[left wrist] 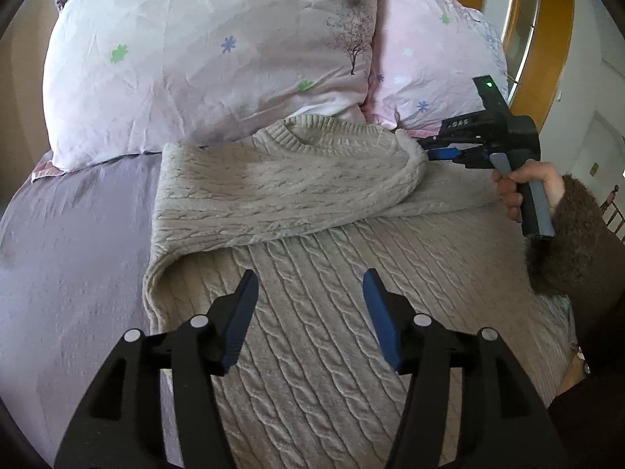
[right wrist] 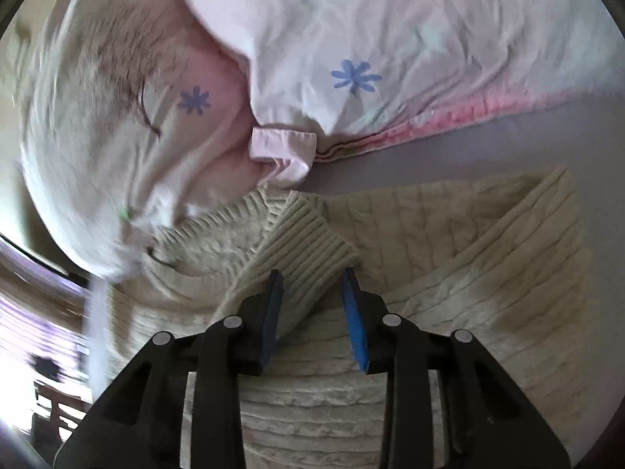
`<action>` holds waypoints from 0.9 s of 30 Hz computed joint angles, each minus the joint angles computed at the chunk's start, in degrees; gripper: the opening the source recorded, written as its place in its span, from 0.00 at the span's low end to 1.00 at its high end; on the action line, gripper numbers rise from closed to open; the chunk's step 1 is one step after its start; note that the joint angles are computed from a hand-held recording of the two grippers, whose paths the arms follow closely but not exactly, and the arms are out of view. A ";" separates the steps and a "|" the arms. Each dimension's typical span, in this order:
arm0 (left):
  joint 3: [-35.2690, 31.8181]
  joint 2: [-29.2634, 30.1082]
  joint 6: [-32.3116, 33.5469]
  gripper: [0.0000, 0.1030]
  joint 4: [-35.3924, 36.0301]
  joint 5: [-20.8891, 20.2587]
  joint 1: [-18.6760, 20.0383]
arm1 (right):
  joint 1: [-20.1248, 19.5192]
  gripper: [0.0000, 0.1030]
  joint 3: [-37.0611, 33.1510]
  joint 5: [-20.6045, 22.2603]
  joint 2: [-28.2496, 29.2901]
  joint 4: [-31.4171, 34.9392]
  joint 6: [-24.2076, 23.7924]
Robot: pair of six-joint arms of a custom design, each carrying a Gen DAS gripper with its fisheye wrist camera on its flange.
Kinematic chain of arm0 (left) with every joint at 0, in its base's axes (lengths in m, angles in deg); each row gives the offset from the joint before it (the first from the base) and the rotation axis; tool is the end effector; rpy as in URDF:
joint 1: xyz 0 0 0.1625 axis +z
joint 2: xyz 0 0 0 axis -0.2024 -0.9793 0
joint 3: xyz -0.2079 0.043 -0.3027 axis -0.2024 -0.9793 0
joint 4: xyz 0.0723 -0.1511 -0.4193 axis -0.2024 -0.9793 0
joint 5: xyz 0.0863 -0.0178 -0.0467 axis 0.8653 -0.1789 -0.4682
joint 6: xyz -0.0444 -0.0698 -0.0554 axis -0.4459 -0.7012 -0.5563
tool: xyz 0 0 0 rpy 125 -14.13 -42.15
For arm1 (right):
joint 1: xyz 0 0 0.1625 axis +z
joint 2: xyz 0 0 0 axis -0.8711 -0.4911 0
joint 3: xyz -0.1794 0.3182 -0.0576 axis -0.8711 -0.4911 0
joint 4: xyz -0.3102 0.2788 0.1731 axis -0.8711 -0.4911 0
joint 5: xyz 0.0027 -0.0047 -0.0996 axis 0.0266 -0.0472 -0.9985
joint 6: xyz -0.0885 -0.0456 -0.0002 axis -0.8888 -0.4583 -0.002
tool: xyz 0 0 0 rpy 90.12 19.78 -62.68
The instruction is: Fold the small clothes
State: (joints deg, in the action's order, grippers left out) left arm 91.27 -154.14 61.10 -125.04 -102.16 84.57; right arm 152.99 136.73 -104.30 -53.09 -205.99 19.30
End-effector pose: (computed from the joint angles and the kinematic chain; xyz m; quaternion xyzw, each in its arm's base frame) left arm 0.0525 -0.4355 0.2324 0.2461 0.8950 -0.2885 0.2347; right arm 0.1380 -0.6106 0.0102 0.0235 -0.9623 0.2499 0.1051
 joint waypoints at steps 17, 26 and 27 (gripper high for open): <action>3.44 -11.08 -4.73 0.60 5.14 -4.27 2.45 | -4.39 0.10 21.08 1.69 -13.86 -17.37 -3.87; 9.69 -30.86 -11.54 0.72 19.20 -8.68 6.84 | -13.14 0.52 41.44 8.15 -27.31 -24.08 -9.21; 10.11 -32.50 -11.94 0.71 20.64 -10.12 7.90 | -14.26 0.52 42.94 8.76 -28.13 -23.96 -9.88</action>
